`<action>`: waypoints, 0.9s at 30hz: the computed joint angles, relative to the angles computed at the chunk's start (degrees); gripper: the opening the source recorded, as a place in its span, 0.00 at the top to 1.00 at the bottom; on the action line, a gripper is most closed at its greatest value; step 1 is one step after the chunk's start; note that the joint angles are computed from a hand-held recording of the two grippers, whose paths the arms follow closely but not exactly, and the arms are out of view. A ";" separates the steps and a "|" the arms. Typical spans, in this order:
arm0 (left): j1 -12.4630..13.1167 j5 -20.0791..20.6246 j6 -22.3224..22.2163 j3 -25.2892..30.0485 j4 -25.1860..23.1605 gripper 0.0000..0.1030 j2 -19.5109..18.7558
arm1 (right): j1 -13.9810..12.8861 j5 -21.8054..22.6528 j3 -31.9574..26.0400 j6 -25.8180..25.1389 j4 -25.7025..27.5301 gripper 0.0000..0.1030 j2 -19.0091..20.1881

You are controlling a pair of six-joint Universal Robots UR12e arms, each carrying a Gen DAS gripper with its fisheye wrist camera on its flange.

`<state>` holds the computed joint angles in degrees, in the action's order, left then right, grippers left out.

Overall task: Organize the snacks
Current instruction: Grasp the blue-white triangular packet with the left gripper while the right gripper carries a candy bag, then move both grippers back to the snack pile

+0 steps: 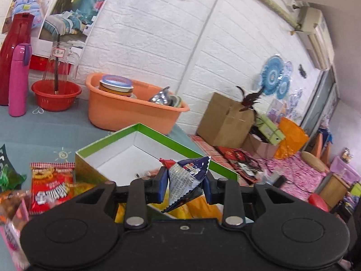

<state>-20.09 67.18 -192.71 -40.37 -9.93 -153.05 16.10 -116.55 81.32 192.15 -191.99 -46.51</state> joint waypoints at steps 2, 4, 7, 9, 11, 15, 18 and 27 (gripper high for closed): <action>-0.24 2.21 0.56 4.85 -3.08 0.33 -2.49 | -0.68 0.70 -0.92 1.22 1.35 0.36 0.58; -0.25 3.14 0.75 9.94 -6.90 0.33 -5.11 | -1.29 1.63 -1.90 2.17 2.79 0.36 1.18; -0.25 3.67 1.25 15.46 -11.70 0.33 -8.00 | -2.03 3.22 -3.55 2.76 4.89 0.36 2.13; -0.27 3.87 1.76 18.19 -14.14 0.33 -9.44 | -2.27 3.97 -4.62 2.63 6.05 0.36 2.75; -0.22 3.54 2.26 20.95 -16.48 0.32 -10.89 | -2.46 4.95 -5.92 1.83 6.82 0.35 3.57; -0.09 2.87 2.70 23.00 -17.96 0.00 -12.13 | -2.47 5.44 -7.66 -0.05 8.18 0.08 4.72; 0.04 3.29 1.07 16.82 -11.79 0.00 -9.32 | -1.54 1.03 -7.51 -3.26 6.94 0.00 4.97; 0.31 4.13 1.17 -3.89 0.00 0.00 2.58 | 0.62 -0.77 -2.53 -4.29 0.12 0.00 1.47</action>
